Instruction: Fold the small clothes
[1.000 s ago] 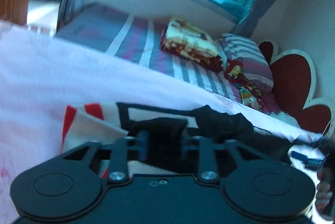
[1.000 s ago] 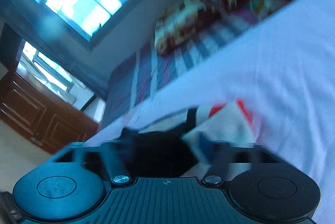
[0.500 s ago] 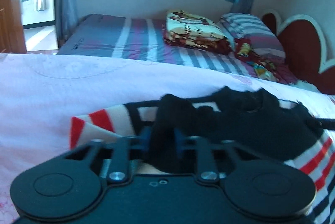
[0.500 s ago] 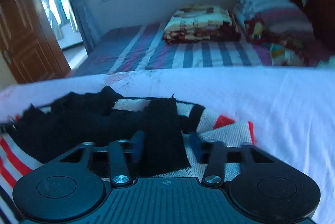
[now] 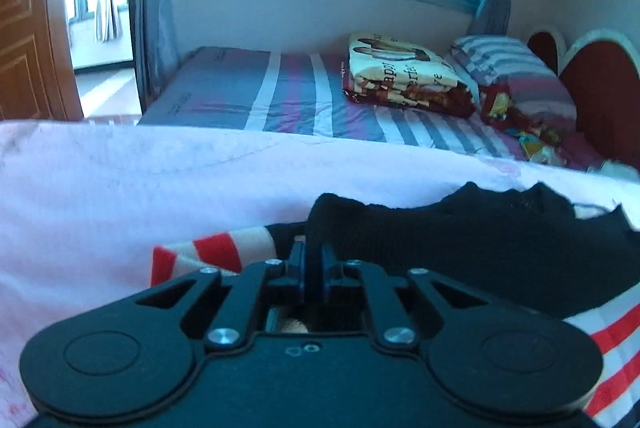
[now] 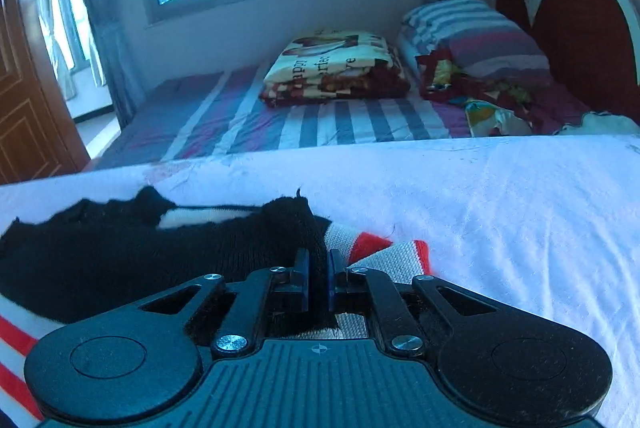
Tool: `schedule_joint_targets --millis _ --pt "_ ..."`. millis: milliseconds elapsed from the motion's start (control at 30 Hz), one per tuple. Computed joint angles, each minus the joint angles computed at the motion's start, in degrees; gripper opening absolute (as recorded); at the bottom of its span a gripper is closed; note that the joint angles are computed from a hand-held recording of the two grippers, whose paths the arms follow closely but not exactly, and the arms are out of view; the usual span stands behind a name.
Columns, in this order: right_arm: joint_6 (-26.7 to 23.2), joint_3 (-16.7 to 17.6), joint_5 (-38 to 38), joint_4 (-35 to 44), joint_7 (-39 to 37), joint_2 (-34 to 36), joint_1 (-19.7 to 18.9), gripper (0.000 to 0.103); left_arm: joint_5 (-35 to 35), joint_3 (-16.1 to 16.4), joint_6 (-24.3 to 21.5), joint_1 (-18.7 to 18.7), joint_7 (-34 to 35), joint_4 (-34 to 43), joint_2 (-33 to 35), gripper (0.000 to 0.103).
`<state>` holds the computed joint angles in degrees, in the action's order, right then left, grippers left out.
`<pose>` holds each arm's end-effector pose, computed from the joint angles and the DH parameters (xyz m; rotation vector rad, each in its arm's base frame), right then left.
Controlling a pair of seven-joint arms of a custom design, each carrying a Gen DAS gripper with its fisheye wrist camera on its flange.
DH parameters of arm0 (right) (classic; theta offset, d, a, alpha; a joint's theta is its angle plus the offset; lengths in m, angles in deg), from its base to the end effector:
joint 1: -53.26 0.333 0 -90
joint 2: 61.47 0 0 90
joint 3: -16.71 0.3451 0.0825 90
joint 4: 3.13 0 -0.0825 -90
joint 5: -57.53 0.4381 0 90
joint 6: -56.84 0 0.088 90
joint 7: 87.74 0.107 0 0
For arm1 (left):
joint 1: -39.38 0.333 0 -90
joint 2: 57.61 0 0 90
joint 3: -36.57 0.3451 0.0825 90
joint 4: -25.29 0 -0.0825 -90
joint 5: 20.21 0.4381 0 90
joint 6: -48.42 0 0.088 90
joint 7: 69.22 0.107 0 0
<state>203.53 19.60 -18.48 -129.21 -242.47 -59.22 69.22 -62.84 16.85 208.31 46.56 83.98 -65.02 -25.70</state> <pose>0.5643 0.2077 0.3850 -1.1022 2.1595 -0.9079 0.7899 -0.0928 0.3921 -1.2176 2.2627 -1.0883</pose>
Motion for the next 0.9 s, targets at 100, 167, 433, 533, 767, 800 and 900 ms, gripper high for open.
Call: schedule_joint_targets --millis 100,167,433,533,767,800,900 --pt "-5.9 1.3 -1.3 -0.2 2.0 -1.7 1.4 0.066 -1.8 -0.1 3.7 0.6 0.3 -2.9 -2.5 0.066" --pt "-8.6 2.4 -8.0 0.2 5.8 -2.4 2.3 0.084 -13.0 -7.8 7.1 6.8 12.3 -6.0 -4.9 0.074" --pt "6.8 1.0 6.5 15.3 -18.0 11.9 4.1 0.027 -13.8 -7.5 -3.8 4.0 17.8 -13.8 -11.1 0.072" --pt "5.4 -0.8 7.2 13.9 -20.6 11.4 6.3 0.027 -12.4 -3.8 -3.2 1.8 17.6 -13.8 -10.7 0.075" --pt "-2.0 -0.4 7.2 1.1 -14.6 0.4 5.1 0.026 -16.2 1.7 0.1 1.0 23.3 -12.1 -10.1 0.071" --pt "-3.8 0.5 6.5 1.5 -13.4 0.1 5.3 0.027 -15.3 2.5 1.6 0.0 21.3 -13.1 -11.2 0.070" --pt "-0.6 2.3 -0.1 3.1 -7.6 0.2 5.7 0.027 -23.9 0.0 -3.2 2.3 27.2 -16.1 -15.2 0.071"
